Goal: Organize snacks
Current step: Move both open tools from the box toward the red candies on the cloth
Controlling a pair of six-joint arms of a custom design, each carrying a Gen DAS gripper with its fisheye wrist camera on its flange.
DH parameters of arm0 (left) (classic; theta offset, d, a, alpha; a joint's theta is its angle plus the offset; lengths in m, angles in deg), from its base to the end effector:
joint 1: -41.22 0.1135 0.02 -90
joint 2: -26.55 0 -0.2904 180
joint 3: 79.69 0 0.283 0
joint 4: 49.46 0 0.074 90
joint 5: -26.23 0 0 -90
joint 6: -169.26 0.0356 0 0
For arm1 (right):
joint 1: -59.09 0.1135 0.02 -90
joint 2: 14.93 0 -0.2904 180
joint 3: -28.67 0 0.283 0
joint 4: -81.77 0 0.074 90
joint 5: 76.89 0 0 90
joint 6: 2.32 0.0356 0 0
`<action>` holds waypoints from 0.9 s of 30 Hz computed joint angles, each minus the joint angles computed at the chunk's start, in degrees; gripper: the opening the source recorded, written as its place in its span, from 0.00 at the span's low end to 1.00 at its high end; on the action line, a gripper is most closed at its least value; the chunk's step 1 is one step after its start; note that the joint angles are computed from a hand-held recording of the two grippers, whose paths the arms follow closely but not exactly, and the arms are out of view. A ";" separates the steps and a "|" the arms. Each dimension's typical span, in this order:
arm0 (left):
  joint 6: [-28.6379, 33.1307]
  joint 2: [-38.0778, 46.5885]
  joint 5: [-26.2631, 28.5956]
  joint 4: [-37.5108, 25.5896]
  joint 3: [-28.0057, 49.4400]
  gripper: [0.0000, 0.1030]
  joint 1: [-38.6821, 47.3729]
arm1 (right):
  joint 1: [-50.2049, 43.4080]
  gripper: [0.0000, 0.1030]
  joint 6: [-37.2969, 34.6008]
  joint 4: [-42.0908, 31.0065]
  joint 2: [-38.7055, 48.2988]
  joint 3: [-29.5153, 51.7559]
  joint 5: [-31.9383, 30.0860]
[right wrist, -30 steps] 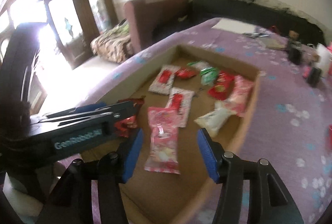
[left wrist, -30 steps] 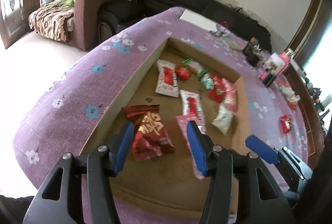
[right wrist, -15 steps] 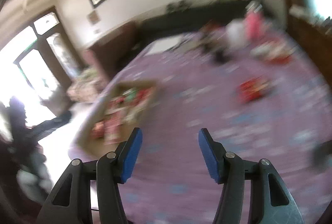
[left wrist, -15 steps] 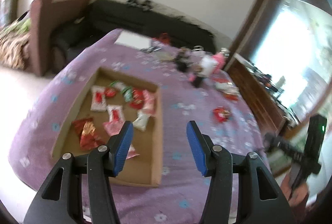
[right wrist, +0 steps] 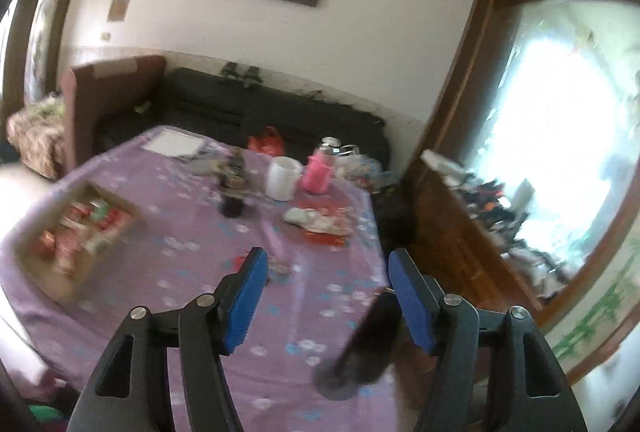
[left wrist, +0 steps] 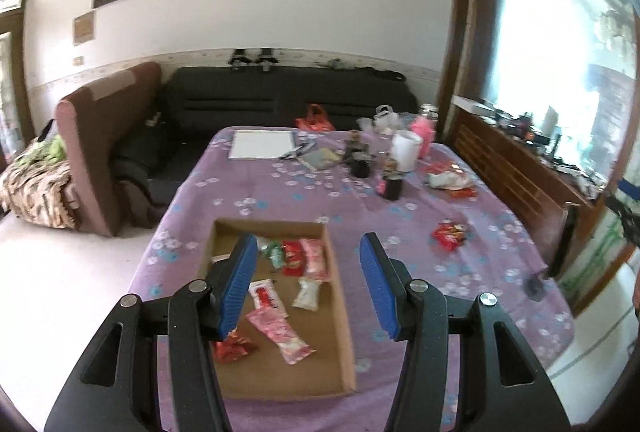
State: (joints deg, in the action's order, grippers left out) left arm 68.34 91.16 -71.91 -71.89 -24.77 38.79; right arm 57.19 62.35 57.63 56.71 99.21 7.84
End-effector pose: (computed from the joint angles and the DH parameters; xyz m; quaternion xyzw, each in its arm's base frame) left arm 0.2669 -0.0063 0.2701 -0.0989 0.8680 0.0056 0.4866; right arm 0.3104 -0.0070 0.3370 -0.1954 0.8211 -0.0882 0.5291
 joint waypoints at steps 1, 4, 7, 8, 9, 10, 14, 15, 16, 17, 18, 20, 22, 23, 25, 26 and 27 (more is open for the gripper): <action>-0.60 0.13 0.49 1.28 -1.74 0.51 0.38 | -0.35 0.69 -0.17 3.09 -0.32 -2.93 -0.62; -3.44 2.13 6.42 -0.55 -4.68 0.50 2.78 | -0.96 0.71 -0.03 6.70 2.19 -8.82 -2.41; -4.49 -1.43 14.28 -7.72 -4.89 0.50 7.30 | -0.14 0.68 -0.85 5.08 3.10 -9.85 -0.44; -4.36 -4.96 15.55 -9.44 -5.52 0.50 8.53 | -0.65 0.68 -1.77 4.21 0.96 -9.97 -0.16; -4.14 -10.61 15.82 -11.92 -6.14 0.50 9.70 | -1.70 0.68 -2.49 3.59 -1.88 -10.07 -0.74; -4.04 -14.64 15.51 -14.29 -6.02 0.50 10.18 | -2.80 0.68 -2.68 2.24 -5.82 -9.86 -1.66; -2.36 -25.58 15.83 -24.41 -0.30 0.50 12.28 | -11.89 0.68 -0.45 -10.34 -15.45 0.77 -9.90; -2.15 -28.66 12.44 -26.07 2.32 0.50 11.63 | -14.70 0.69 0.98 -12.24 -16.30 4.40 -12.30; -1.73 -30.42 9.16 -27.12 4.50 0.50 10.64 | -16.48 0.70 2.49 -13.38 -16.26 7.65 -14.05; -1.14 -31.65 5.33 -28.02 6.85 0.50 8.79 | -20.83 0.70 5.31 -15.36 -16.27 13.53 -17.71; 0.03 -32.32 0.82 -29.44 10.26 0.50 6.15 | -23.14 0.70 7.11 -17.14 -15.30 18.85 -18.88; 1.48 -31.45 -6.54 -31.62 16.07 0.50 1.39 | -26.72 0.72 10.24 -20.06 -13.01 28.74 -18.91; 2.64 -28.81 -16.29 -32.96 21.34 0.52 -4.47 | -28.74 0.79 10.21 -25.17 -10.00 37.67 -19.86; 2.99 -27.53 -19.61 -33.40 23.03 0.54 -6.54 | -28.93 0.80 9.27 -28.90 -7.93 43.26 -19.64; 3.13 -24.29 -26.45 -33.56 26.08 0.66 -10.69 | -28.12 0.81 7.76 -33.56 -5.67 48.60 -18.53; 3.42 -23.06 -28.14 -33.47 26.88 0.76 -11.57 | -27.57 0.82 6.87 -36.01 -4.47 50.82 -18.57; 4.13 -21.01 -30.05 -32.50 27.57 0.78 -12.90 | -25.99 0.83 6.05 -38.60 -3.29 52.54 -17.95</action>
